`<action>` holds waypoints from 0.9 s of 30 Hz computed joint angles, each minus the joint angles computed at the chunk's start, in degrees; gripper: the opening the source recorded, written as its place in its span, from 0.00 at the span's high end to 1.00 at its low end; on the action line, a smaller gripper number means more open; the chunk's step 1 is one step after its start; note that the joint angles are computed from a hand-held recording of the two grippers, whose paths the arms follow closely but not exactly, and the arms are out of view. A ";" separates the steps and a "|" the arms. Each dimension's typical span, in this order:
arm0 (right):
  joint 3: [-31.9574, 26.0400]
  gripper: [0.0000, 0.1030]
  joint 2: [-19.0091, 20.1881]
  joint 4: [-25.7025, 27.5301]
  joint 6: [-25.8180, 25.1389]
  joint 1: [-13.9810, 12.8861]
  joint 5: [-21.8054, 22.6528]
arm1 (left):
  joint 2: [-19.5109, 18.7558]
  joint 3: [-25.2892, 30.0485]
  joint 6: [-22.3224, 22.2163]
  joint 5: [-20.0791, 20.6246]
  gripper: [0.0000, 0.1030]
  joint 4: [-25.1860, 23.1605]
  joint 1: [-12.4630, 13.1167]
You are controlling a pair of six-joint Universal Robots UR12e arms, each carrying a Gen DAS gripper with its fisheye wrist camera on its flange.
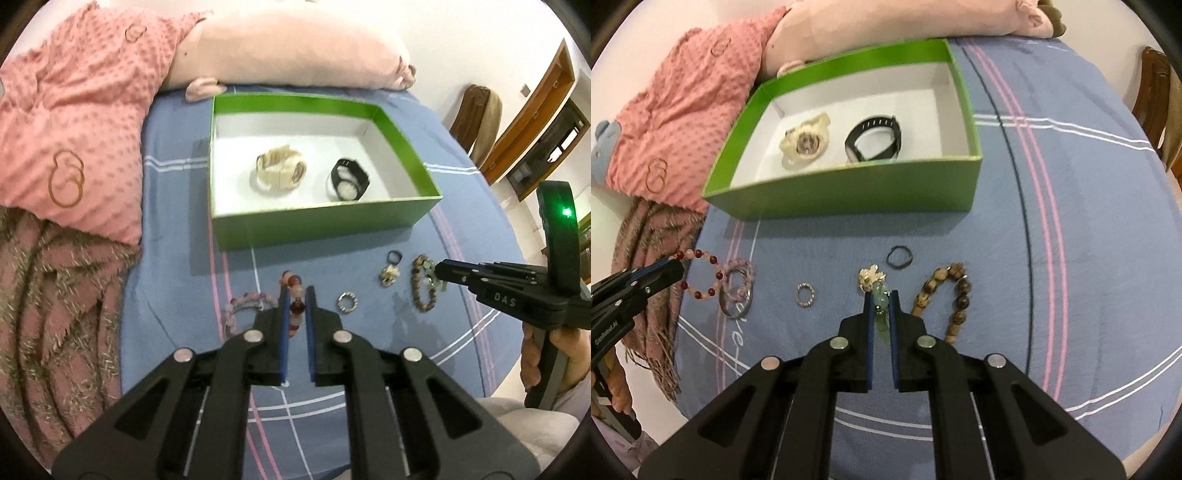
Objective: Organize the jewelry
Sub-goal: 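Raise both held bracelets higher above the cover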
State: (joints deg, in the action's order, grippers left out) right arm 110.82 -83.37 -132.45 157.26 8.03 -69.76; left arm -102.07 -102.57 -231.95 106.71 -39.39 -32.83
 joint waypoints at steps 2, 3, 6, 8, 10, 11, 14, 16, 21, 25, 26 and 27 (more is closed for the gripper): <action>-0.08 0.93 -0.39 -0.22 0.28 -0.43 0.66 | -0.10 0.38 -0.06 0.44 0.92 -0.09 -0.14; -0.08 0.93 -0.55 -0.38 0.30 -0.61 0.82 | -0.14 0.45 -0.04 0.51 0.92 0.10 -0.09; -0.02 0.93 -1.11 -1.82 0.67 -0.93 0.70 | -0.17 0.43 -0.31 0.67 0.92 -0.03 -0.01; 0.27 0.93 -1.44 -3.81 0.45 -0.66 -1.05 | -0.26 0.41 -0.40 0.64 0.92 -0.36 0.00; 0.43 0.93 -1.51 -4.85 -0.22 -0.34 -2.25 | -0.37 0.52 -0.76 0.58 0.92 -1.10 0.01; 0.47 0.93 -1.49 -4.74 -0.50 -0.32 -2.35 | -0.42 0.49 -0.90 0.43 0.92 -1.18 0.04; 0.70 0.93 -1.35 -4.38 -1.16 0.44 -3.59 | -0.54 0.64 -1.64 0.42 0.92 -1.81 -0.17; 0.84 0.93 -1.28 -3.91 -1.43 0.86 -4.08 | -0.66 0.82 -2.09 0.54 0.92 -2.38 -0.33; 1.28 0.93 -1.76 -4.68 -2.43 1.52 -4.36 | -0.73 1.36 -3.35 1.81 0.92 -3.56 -0.68; 1.29 0.93 -2.43 -7.32 -2.36 1.84 -4.56 | -0.84 2.32 -3.97 4.05 0.92 -4.66 -1.10; 1.26 0.93 -2.56 -7.79 -2.27 1.91 -4.67 | -0.93 2.64 -4.01 4.53 0.92 -5.00 -1.19; 1.23 0.93 -2.65 -8.11 -2.24 1.93 -4.66 | -1.09 2.96 -3.88 4.87 0.92 -5.19 -1.30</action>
